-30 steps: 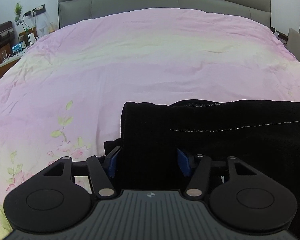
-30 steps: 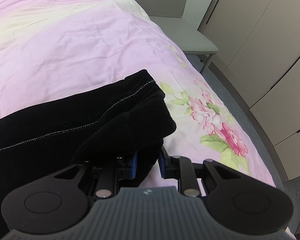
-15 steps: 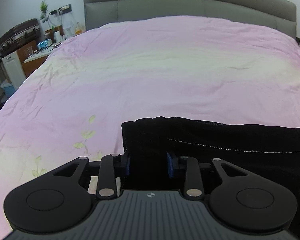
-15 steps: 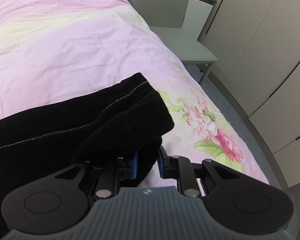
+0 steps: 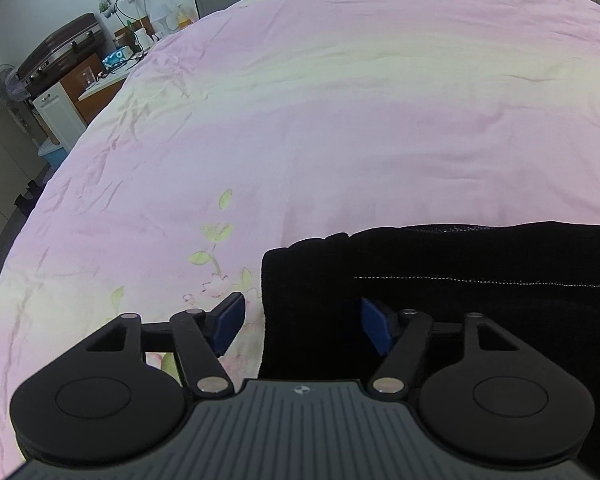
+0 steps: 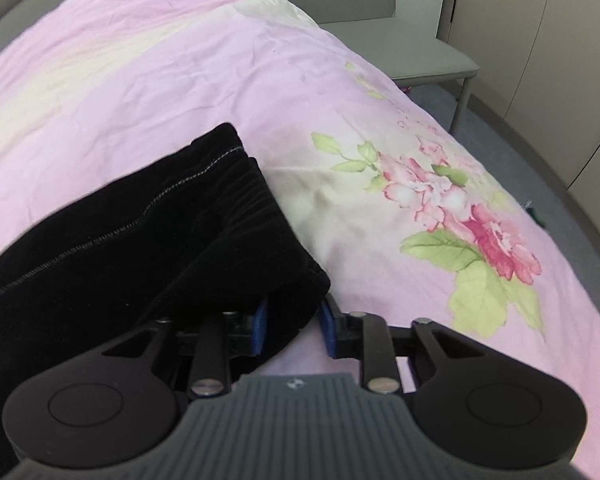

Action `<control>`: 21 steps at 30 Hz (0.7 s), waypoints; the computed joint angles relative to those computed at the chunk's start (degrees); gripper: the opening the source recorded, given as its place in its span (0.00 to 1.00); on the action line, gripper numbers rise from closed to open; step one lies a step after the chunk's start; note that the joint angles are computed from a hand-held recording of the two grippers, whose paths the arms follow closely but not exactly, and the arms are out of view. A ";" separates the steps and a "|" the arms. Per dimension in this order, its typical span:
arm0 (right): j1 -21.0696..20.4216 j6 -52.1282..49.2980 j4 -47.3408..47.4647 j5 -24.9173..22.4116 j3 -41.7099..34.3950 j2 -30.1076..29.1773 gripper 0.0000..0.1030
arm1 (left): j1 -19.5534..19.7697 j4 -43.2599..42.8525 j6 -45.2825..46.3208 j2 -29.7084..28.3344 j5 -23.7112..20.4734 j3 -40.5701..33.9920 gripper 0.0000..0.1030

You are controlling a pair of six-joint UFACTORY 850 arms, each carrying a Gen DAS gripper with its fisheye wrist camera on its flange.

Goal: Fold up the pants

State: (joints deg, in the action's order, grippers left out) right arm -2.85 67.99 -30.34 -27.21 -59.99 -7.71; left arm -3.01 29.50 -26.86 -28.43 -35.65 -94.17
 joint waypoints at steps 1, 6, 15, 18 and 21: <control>-0.51 -0.71 1.87 1.00 0.90 1.09 0.32 | -0.18 0.70 -0.71 0.62 0.09 0.49 0.75; -1.97 -1.50 8.79 4.57 5.87 7.81 0.38 | -1.37 3.75 -6.77 4.10 0.33 3.48 0.75; -3.85 1.09 16.27 18.26 9.83 9.28 0.57 | -6.14 -6.26 5.34 4.62 -1.78 0.90 0.69; -4.39 -3.68 21.59 19.06 9.27 6.54 0.56 | -8.78 -12.17 13.21 2.88 -2.79 -2.02 0.69; -5.21 -13.20 30.85 19.73 9.27 4.25 0.48 | -11.12 -18.58 20.38 -0.04 -5.06 -5.83 0.69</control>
State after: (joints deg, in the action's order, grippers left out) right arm -8.05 54.79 0.51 -7.48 -50.73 -3.46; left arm -14.14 10.93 -6.49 -28.47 -40.72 -100.00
